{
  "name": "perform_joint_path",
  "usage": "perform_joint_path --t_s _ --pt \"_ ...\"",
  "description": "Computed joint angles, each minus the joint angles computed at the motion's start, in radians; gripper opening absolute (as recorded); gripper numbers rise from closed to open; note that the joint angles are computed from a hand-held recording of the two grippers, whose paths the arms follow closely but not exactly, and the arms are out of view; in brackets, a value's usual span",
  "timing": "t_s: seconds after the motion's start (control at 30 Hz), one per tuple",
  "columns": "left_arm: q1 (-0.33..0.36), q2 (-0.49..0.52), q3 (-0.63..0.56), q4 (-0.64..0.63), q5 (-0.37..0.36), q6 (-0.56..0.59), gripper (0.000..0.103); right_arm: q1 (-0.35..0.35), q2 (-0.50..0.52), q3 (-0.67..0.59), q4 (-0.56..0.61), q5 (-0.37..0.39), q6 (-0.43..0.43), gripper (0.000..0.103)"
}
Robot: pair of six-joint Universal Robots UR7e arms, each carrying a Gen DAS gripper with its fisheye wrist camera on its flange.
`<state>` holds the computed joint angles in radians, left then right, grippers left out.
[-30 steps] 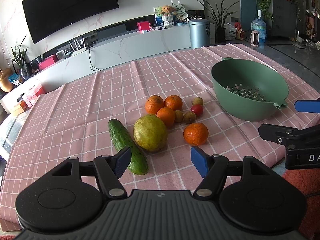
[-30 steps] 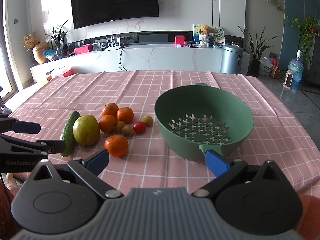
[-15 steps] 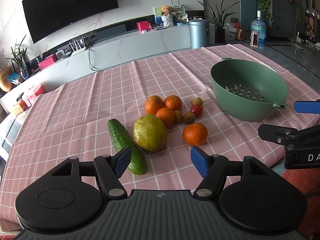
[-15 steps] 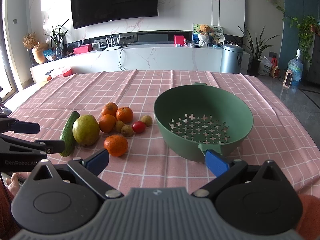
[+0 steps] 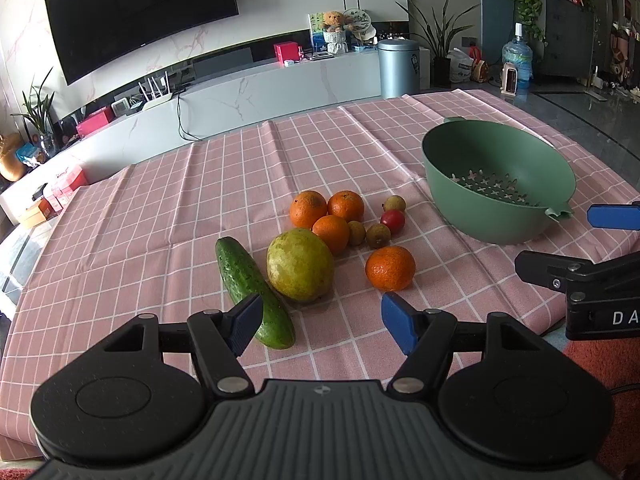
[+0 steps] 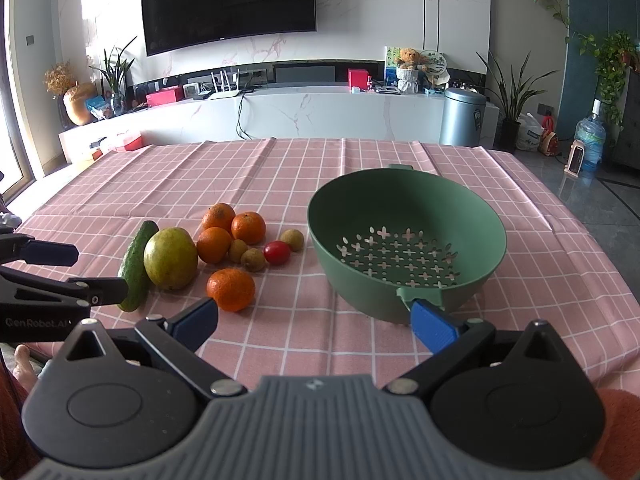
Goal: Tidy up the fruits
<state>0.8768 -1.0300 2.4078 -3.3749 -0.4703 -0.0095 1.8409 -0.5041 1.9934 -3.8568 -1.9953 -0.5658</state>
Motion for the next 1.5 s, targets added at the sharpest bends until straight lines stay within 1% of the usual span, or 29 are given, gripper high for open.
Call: perform_joint_path --t_s 0.23,0.37,0.5,0.53,0.63,0.7,0.73,0.77,0.87,0.9,0.97,1.07,1.2,1.3,1.5 --pt "0.000 -0.003 0.000 0.007 -0.004 -0.006 0.080 -0.008 -0.006 0.006 0.008 0.001 0.010 0.099" --pt "0.002 -0.017 -0.006 0.025 -0.037 -0.012 0.080 -0.003 -0.015 -0.001 0.043 -0.010 0.035 0.099" --pt "0.016 -0.060 -0.027 0.128 -0.062 -0.083 0.079 -0.007 -0.020 -0.006 0.068 0.034 0.077 0.099" --pt "0.020 -0.069 -0.033 0.145 -0.067 -0.095 0.076 -0.002 -0.016 -0.014 0.079 0.033 0.074 0.098" --pt "0.043 -0.102 -0.049 0.182 -0.080 -0.119 0.075 0.013 0.008 -0.045 0.098 0.035 0.039 0.098" --pt "0.064 -0.126 -0.068 0.230 -0.102 -0.149 0.072 0.021 0.019 -0.065 0.120 0.051 0.027 0.097" --pt "0.072 -0.132 -0.077 0.254 -0.112 -0.166 0.068 0.024 0.025 -0.075 0.131 0.058 0.026 0.092" --pt "0.083 -0.143 -0.089 0.300 -0.122 -0.198 0.064 0.027 0.031 -0.086 0.141 0.064 0.024 0.089" --pt "0.119 -0.165 -0.127 0.413 -0.152 -0.271 0.057 0.033 0.051 -0.123 0.162 0.068 0.020 0.084" --pt "0.132 -0.174 -0.139 0.449 -0.164 -0.288 0.056 0.036 0.057 -0.137 0.172 0.067 0.021 0.083" --pt "0.150 -0.181 -0.156 0.501 -0.185 -0.307 0.056 0.037 0.071 -0.167 0.192 0.069 0.030 0.074" --pt "0.177 -0.175 -0.178 0.544 -0.193 -0.313 0.056 0.034 0.085 -0.205 0.232 0.085 0.050 0.068" --pt "0.208 -0.157 -0.205 0.586 -0.208 -0.309 0.056 0.025 0.101 -0.244 0.286 0.132 0.073 0.066" --pt "0.221 -0.136 -0.219 0.597 -0.194 -0.301 0.056 0.012 0.106 -0.255 0.306 0.173 0.090 0.066" --pt "0.244 -0.099 -0.248 0.598 -0.176 -0.288 0.056 -0.006 0.119 -0.265 0.330 0.212 0.093 0.067"
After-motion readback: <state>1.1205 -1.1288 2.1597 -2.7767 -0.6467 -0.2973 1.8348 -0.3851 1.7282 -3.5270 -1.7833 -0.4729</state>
